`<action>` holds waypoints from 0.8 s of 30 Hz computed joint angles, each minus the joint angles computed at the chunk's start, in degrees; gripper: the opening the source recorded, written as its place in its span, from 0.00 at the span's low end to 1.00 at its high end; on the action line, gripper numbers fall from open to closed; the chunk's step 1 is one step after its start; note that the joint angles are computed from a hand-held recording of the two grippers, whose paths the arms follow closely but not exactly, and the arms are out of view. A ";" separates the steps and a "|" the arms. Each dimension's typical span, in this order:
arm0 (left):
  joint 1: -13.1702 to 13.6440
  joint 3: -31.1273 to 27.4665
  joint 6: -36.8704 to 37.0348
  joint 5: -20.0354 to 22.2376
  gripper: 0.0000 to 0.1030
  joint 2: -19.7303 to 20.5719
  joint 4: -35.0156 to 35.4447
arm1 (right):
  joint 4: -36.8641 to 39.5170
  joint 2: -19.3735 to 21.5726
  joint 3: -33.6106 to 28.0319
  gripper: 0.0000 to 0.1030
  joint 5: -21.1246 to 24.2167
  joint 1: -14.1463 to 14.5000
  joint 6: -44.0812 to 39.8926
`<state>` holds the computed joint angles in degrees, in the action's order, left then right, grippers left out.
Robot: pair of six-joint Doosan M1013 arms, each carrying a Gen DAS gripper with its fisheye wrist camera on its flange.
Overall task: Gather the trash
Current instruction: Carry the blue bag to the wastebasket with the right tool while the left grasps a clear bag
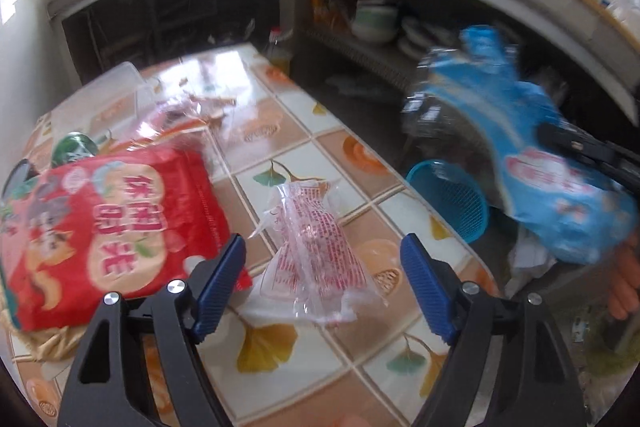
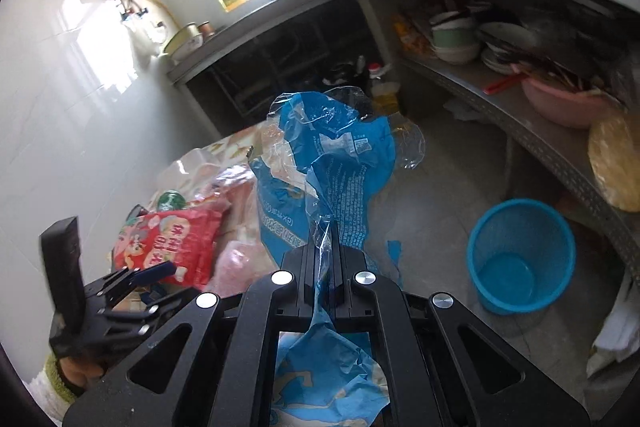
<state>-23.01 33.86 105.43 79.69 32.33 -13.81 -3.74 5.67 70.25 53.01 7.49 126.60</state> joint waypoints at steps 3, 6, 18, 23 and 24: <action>-1.66 -4.39 -2.37 4.69 0.74 3.41 6.39 | 0.99 -0.90 2.31 0.02 0.32 -1.16 1.19; -2.71 -5.36 -3.36 7.05 0.63 4.60 10.42 | 1.94 -2.29 5.47 0.02 0.16 -2.54 2.08; -4.47 -1.33 -3.92 2.50 0.24 2.66 16.94 | 3.51 -6.04 13.72 0.02 0.03 -6.83 7.63; -4.40 -9.73 -4.19 4.95 0.23 5.79 12.63 | 3.15 -6.47 15.76 0.02 0.56 -8.12 10.63; -4.48 -12.29 -4.02 5.80 0.23 6.88 11.34 | 2.99 -6.39 16.06 0.02 0.68 -8.32 11.36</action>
<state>-27.49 21.57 101.41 85.48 39.22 -2.47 -0.74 -0.72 86.31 53.69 -0.83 137.97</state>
